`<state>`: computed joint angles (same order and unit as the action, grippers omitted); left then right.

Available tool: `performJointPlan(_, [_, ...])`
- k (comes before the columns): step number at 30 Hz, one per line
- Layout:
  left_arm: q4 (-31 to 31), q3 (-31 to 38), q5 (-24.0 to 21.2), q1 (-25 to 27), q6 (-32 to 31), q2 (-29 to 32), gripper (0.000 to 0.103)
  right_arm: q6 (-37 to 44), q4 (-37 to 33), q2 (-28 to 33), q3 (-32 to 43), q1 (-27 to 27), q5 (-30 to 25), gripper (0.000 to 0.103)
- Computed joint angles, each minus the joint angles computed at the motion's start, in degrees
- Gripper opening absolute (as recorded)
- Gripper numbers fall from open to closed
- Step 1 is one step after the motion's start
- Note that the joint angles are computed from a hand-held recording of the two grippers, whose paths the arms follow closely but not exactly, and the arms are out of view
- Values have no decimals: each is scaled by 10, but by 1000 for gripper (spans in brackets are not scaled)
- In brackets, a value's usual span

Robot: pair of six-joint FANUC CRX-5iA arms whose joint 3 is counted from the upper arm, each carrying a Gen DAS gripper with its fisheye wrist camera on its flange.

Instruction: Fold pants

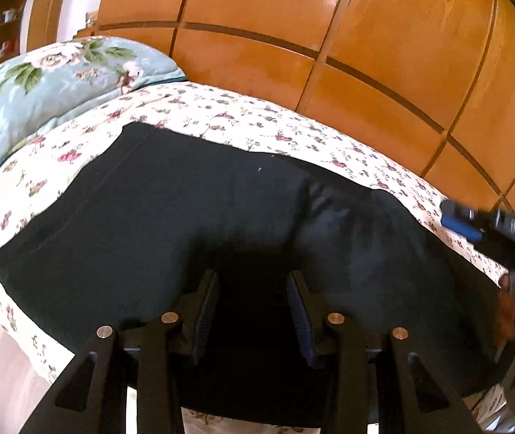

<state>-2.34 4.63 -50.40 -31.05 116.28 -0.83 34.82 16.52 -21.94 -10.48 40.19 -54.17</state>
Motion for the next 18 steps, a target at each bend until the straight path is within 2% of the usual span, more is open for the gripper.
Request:
performJointPlan(3, [-40,20,-26,-19,7,7,39,4,6,14,0,5,-44,46])
performJointPlan(6, [-54,26,-34,-25,1,9,39,-1,-25,29,5,-21,-59,38])
performJointPlan(7, [-51,22,-31,-23,1,7,39,-10,-24,29,2,-23,-57,33])
performJointPlan(10, [-40,15,-26,-18,10,0,40,-20,-9,25,-12,-20,-46,32])
performJointPlan(12, [-19,-6,11,-12,19,-17,40,-25,4,23,-20,-15,-44,32])
performJointPlan(13, [-1,-18,36,-8,10,-24,40,-25,4,22,-21,-15,-43,32])
performJointPlan(15, [15,-18,55,-9,-17,-21,40,-27,0,18,-24,-17,-35,32])
performJointPlan(18, [9,13,32,-21,-47,5,41,-29,-5,15,-26,-19,-29,32])
